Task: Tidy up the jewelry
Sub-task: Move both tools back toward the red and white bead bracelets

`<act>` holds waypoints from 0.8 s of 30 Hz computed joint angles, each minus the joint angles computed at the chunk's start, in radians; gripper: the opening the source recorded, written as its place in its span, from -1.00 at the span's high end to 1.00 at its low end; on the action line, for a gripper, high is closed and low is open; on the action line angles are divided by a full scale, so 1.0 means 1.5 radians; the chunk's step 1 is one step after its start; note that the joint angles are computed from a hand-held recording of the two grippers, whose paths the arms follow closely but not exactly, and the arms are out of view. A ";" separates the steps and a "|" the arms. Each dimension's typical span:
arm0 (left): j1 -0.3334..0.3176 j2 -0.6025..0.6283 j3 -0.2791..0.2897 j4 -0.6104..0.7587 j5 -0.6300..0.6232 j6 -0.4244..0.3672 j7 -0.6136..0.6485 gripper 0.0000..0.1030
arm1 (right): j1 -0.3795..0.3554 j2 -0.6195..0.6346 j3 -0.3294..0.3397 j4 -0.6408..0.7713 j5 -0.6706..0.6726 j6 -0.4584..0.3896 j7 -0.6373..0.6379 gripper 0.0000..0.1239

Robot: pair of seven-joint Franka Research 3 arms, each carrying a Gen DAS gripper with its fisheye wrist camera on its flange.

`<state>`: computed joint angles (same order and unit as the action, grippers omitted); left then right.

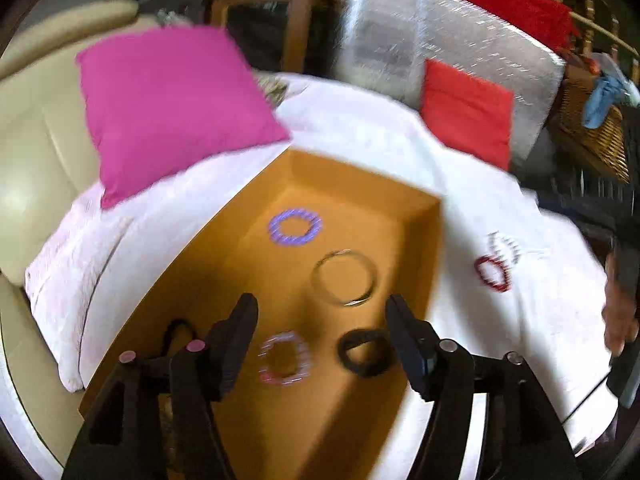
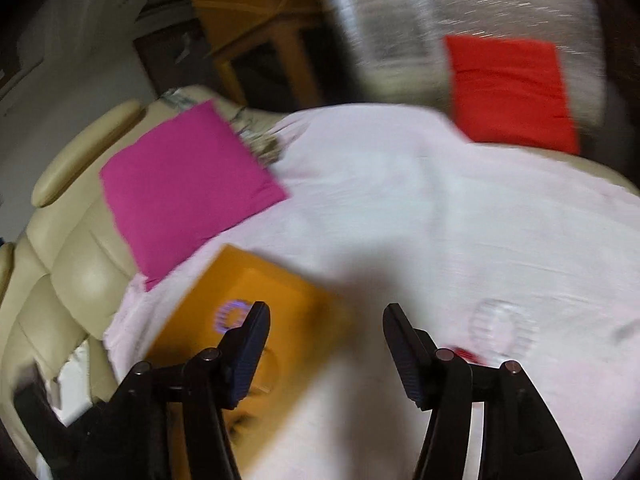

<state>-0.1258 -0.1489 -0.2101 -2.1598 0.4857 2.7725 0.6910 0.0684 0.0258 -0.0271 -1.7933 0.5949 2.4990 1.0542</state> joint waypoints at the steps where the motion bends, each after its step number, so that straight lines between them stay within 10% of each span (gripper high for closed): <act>1: 0.000 0.001 -0.013 0.012 0.025 -0.008 -0.017 -0.47 | -0.011 -0.024 -0.011 -0.031 0.003 0.012 -0.008 -0.01; 13: -0.097 0.126 -0.049 0.186 0.147 -0.080 -0.013 -0.59 | -0.074 -0.142 -0.083 -0.217 0.056 0.133 -0.065 -0.15; 24: -0.229 0.294 0.006 0.408 0.287 -0.221 -0.108 -0.59 | -0.130 -0.112 -0.097 -0.184 -0.055 0.104 -0.014 -0.21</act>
